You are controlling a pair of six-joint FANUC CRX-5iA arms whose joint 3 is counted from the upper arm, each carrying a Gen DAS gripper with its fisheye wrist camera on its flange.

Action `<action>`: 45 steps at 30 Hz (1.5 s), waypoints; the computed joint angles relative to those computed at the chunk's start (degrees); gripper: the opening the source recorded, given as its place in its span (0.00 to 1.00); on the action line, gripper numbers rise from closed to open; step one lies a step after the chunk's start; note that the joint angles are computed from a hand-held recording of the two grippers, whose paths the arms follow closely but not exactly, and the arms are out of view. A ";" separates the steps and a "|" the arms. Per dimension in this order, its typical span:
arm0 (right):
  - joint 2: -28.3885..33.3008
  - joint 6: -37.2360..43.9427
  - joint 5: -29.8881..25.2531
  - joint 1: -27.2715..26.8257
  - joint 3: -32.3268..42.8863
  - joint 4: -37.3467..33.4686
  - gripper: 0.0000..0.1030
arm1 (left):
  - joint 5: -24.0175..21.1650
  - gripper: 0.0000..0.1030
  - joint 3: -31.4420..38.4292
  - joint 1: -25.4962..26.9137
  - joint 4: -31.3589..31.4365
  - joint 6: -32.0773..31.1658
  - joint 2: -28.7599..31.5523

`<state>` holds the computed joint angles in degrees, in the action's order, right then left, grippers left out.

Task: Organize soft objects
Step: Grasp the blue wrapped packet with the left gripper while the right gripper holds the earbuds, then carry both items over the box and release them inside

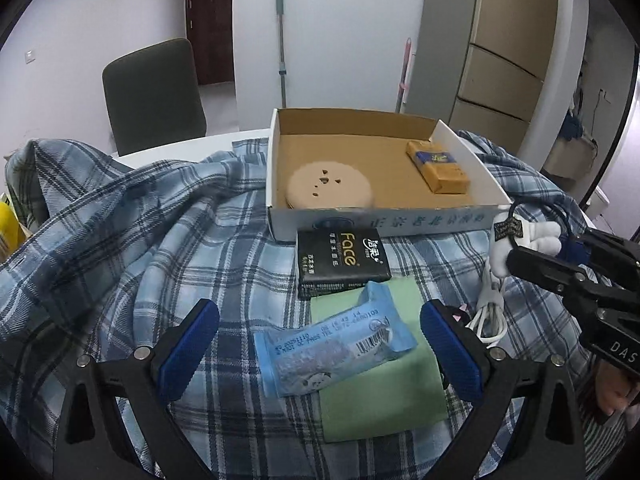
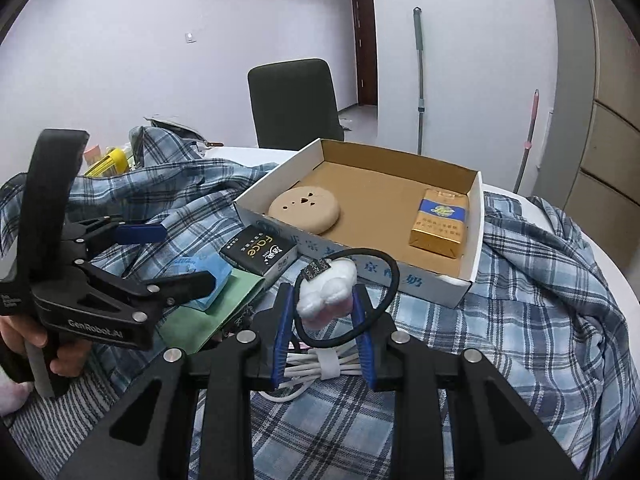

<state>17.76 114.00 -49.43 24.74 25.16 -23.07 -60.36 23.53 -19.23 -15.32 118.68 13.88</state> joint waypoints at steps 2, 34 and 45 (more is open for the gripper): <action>0.06 0.29 -0.24 -0.13 0.15 -0.36 0.27 | 0.11 0.99 -0.34 0.23 0.73 -0.27 -0.09; -6.61 9.04 12.46 -1.19 -8.19 -8.14 0.27 | 17.67 0.72 -8.85 -10.11 -24.18 11.38 -10.44; -6.68 4.51 18.77 -0.54 -6.73 -4.63 0.27 | 14.78 0.72 -0.08 -13.19 -29.17 12.30 -7.90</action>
<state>11.08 118.52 -30.67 24.21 18.43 -27.71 -45.58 23.45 -32.42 -44.49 130.98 5.99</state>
